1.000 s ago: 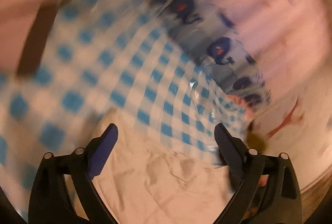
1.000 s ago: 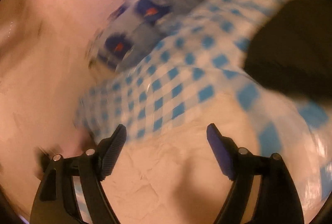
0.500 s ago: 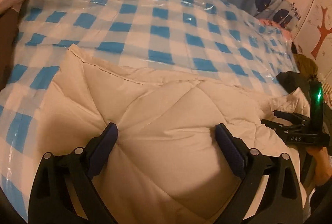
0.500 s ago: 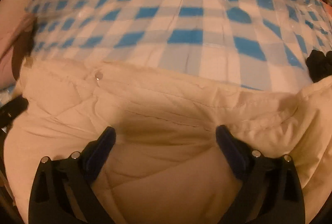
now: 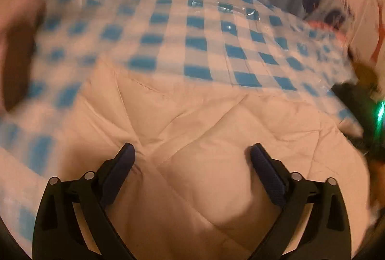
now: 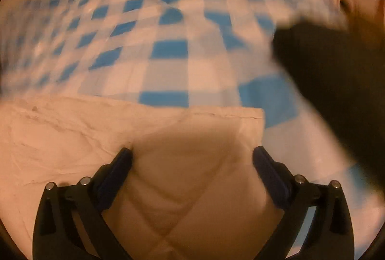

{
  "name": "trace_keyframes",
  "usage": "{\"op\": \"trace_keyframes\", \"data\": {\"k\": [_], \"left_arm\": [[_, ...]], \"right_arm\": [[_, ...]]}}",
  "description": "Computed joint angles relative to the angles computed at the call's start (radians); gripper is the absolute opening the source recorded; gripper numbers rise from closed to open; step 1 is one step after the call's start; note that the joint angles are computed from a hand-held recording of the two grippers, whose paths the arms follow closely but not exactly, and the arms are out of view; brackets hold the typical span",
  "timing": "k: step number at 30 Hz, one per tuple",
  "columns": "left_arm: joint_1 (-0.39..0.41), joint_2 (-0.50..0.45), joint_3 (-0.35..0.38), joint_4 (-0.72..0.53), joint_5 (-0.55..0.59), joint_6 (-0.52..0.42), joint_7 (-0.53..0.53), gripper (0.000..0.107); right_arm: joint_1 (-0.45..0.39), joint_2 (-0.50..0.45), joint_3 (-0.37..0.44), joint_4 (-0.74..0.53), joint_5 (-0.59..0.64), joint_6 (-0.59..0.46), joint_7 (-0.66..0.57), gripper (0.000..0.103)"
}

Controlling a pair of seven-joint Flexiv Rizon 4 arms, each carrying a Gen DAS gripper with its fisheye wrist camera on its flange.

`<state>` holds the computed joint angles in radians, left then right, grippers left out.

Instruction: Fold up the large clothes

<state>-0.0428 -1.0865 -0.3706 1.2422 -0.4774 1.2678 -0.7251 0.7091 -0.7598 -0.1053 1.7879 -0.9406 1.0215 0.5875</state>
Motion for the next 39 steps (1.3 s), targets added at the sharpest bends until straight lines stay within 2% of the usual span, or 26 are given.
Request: {"op": "trace_keyframes", "data": {"k": [1,4,6,8,9,11,13,14,17,18,19,20,21,23,25,27,29,30,32,34,35,37,38,39], "left_arm": [[-0.009,-0.006,0.009,-0.005,0.004,0.012,-0.005,0.094],[-0.034,0.007,0.040,0.024,0.042,0.088,-0.015,0.094],[-0.023,0.042,0.032,0.080,0.061,0.153,-0.021,0.094],[0.047,0.096,-0.062,0.201,0.087,0.279,0.012,0.094],[0.075,0.123,-0.091,0.255,0.113,0.322,0.020,0.094],[0.142,0.155,-0.164,0.341,0.168,0.378,0.033,0.094],[0.193,0.177,-0.213,0.423,0.221,0.442,0.025,0.094],[0.199,0.184,-0.213,0.450,0.241,0.458,0.014,0.094],[0.152,0.184,-0.144,0.460,0.281,0.484,-0.022,0.094],[0.135,0.174,-0.120,0.455,0.286,0.484,-0.023,0.094],[0.145,0.158,-0.128,0.452,0.315,0.491,-0.033,0.094],[0.166,0.139,-0.153,0.452,0.345,0.500,-0.042,0.094],[0.160,0.136,-0.145,0.450,0.351,0.500,-0.048,0.094],[0.117,0.136,-0.088,0.444,0.378,0.538,-0.071,0.094],[0.113,0.146,-0.073,0.453,0.406,0.551,-0.096,0.094],[0.164,0.161,-0.118,0.495,0.473,0.591,-0.110,0.094],[0.185,0.167,-0.130,0.519,0.536,0.650,-0.125,0.094],[0.189,0.168,-0.129,0.525,0.564,0.677,-0.133,0.094],[0.192,0.169,-0.131,0.526,0.601,0.700,-0.157,0.094],[0.174,0.169,-0.111,0.514,0.620,0.694,-0.175,0.094],[0.162,0.169,-0.098,0.507,0.625,0.677,-0.181,0.094],[0.161,0.157,-0.099,0.496,0.633,0.636,-0.182,0.094],[0.147,0.157,-0.082,0.492,0.624,0.631,-0.185,0.094],[0.145,0.160,-0.078,0.492,0.622,0.623,-0.186,0.094]], "right_arm": [[0.001,0.003,-0.012,0.016,-0.016,0.026,0.033,0.096],[-0.014,0.006,0.013,0.009,0.017,0.020,-0.007,0.096],[0.006,0.043,0.016,0.026,0.029,-0.022,0.005,0.096],[0.073,0.109,-0.018,0.054,-0.063,-0.083,0.102,0.096],[0.093,0.126,-0.010,0.044,-0.094,-0.125,0.106,0.096],[0.129,0.130,0.019,-0.009,-0.135,-0.208,0.061,0.096],[0.150,0.093,0.052,-0.095,-0.159,-0.258,-0.010,0.096],[0.156,0.063,0.065,-0.147,-0.161,-0.279,-0.052,0.096],[0.156,-0.030,0.089,-0.266,-0.136,-0.318,-0.122,0.096],[0.157,-0.082,0.089,-0.308,-0.068,-0.316,-0.170,0.096],[0.150,-0.121,0.082,-0.318,-0.064,-0.274,-0.170,0.096],[0.170,-0.138,0.044,-0.301,-0.099,-0.246,-0.121,0.096],[0.185,-0.149,0.038,-0.317,-0.082,-0.274,-0.137,0.096],[0.202,-0.170,0.043,-0.370,-0.031,-0.351,-0.216,0.096],[0.204,-0.170,0.040,-0.372,-0.017,-0.334,-0.218,0.096],[0.187,-0.143,0.055,-0.351,0.006,-0.291,-0.242,0.096],[0.224,-0.076,0.011,-0.266,-0.044,-0.297,-0.151,0.096],[0.256,-0.039,-0.009,-0.229,-0.076,-0.356,-0.093,0.096],[0.286,0.007,-0.008,-0.183,-0.090,-0.493,-0.028,0.096],[0.255,0.010,0.027,-0.158,-0.049,-0.533,0.002,0.096],[0.204,-0.008,0.066,-0.145,0.001,-0.483,0.002,0.096],[0.153,-0.004,0.061,-0.057,-0.066,-0.295,0.143,0.096],[0.146,0.003,0.061,-0.044,-0.091,-0.277,0.172,0.096],[0.141,-0.003,0.076,-0.064,-0.068,-0.302,0.138,0.096]]}}
